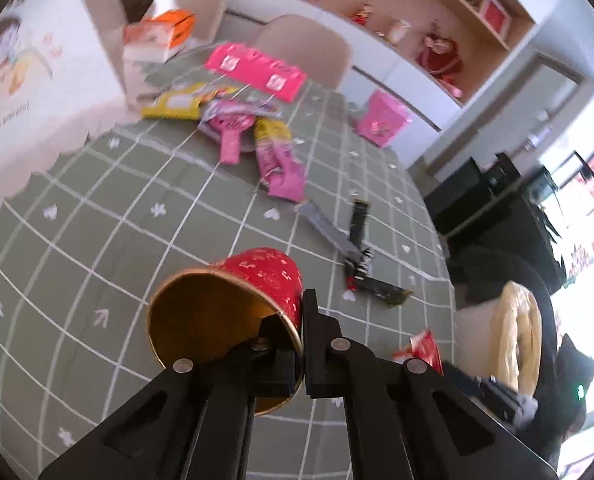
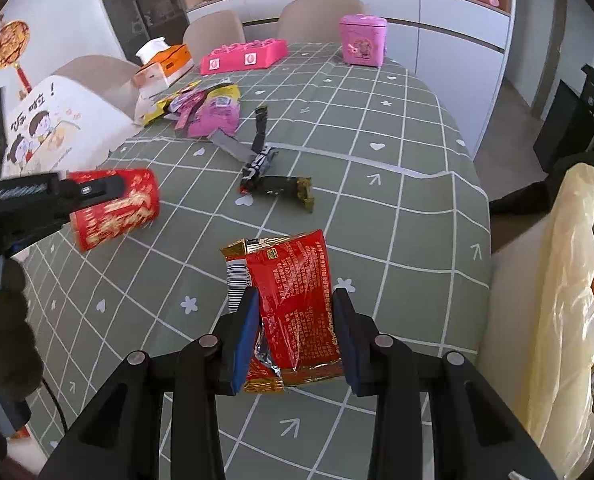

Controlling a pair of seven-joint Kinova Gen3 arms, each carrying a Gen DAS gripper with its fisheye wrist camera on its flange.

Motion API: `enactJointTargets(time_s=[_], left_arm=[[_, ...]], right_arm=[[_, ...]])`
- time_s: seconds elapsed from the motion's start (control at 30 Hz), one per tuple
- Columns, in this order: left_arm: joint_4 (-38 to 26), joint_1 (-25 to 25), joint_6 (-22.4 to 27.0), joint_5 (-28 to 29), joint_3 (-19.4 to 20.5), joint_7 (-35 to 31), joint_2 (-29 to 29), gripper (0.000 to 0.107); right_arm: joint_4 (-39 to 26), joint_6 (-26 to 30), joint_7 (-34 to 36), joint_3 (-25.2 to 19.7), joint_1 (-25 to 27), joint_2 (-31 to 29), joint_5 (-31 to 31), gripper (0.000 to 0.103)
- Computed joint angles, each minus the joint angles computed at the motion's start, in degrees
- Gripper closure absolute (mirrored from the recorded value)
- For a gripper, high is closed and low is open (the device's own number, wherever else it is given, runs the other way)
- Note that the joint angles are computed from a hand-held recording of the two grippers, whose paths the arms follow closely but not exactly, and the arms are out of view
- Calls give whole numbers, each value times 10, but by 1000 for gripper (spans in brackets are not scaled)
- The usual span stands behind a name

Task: Collect trash
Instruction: 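Lift and carry the red cup and red packet with both tools over the bin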

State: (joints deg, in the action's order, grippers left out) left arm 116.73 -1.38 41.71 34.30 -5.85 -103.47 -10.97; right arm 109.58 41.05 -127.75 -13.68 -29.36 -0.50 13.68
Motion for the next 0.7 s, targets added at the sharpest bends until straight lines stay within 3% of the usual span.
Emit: enactJointTargets(time_s=[0.1, 0.4, 0.7], left_arm=[[-7, 3, -2, -28, 11, 11, -24, 105], [-87, 22, 26, -117, 47, 127, -77, 105], [-167, 42, 31, -228, 153, 282, -88, 105]], right_arm=[[-3, -13, 5, 6, 7, -7, -12, 69], [-51, -19, 65, 11, 34, -54, -39, 69], [-89, 8, 203, 40, 79, -130, -87, 69]])
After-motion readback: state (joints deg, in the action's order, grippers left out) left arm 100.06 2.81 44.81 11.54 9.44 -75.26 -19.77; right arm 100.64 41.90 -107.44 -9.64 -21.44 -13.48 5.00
